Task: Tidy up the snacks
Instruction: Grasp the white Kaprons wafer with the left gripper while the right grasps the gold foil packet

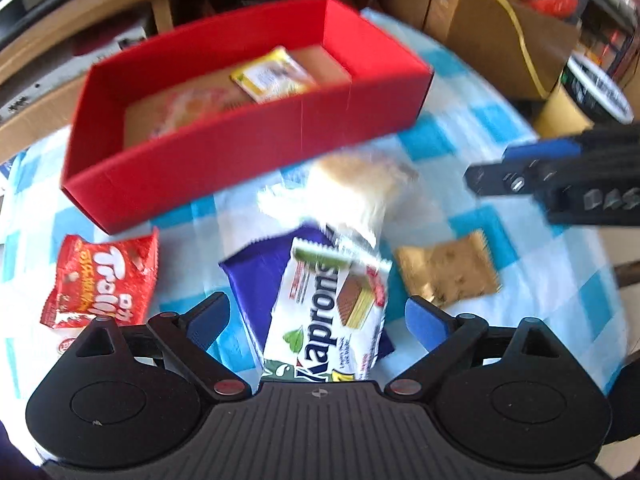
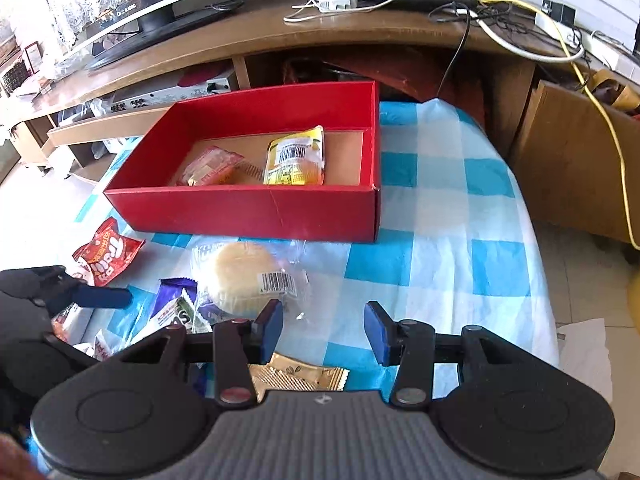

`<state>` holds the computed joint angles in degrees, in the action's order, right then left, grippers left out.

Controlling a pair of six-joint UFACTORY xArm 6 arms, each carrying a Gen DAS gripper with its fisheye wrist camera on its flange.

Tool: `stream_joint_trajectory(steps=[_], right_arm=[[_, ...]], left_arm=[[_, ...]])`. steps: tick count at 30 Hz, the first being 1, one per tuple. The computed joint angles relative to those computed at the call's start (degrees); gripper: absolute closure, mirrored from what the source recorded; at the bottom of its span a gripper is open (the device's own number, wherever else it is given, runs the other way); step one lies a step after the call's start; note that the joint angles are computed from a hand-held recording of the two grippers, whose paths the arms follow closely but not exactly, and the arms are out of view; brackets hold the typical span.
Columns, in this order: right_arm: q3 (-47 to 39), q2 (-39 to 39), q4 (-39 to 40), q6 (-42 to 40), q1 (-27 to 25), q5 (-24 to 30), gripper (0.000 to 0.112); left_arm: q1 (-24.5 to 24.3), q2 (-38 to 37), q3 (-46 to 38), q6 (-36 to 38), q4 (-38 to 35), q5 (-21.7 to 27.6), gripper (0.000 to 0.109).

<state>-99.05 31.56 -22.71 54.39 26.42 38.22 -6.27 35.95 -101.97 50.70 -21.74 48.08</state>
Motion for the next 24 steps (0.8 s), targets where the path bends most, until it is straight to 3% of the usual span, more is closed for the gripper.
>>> stream_joint_trajectory(steps=[6,13,17,23,24], right_arm=[[0.1,0.3,1.1,-1.3,0.1,0.5,0.053],[-1.1,2.0,5.1,-5.6,0.0,1.3,0.053],[-1.8,3.5,10.8,-10.7,-0.3,0.6,0.053],[-5.6,8.0,21.1,-25.4,-0.4,-1.4,0.053],[-5.8,8.4,22.3,-27.5,-0.4,-2.1,0.048]], left_arm=[[-0.2,2.8,-2.3,-2.2,2.2,1.4,0.018],[1.2,0.7,-0.6,-1.4,-1.2,2.1,0.042],[1.9,0.4,-0.6,-1.3,-1.7,3.2,0.043],[2.5,-0.8,1.0,-0.1,-2.2,3.9,0.043],[2.5,-0.7,0.8,-0.5,-2.1,3.8,0.043]])
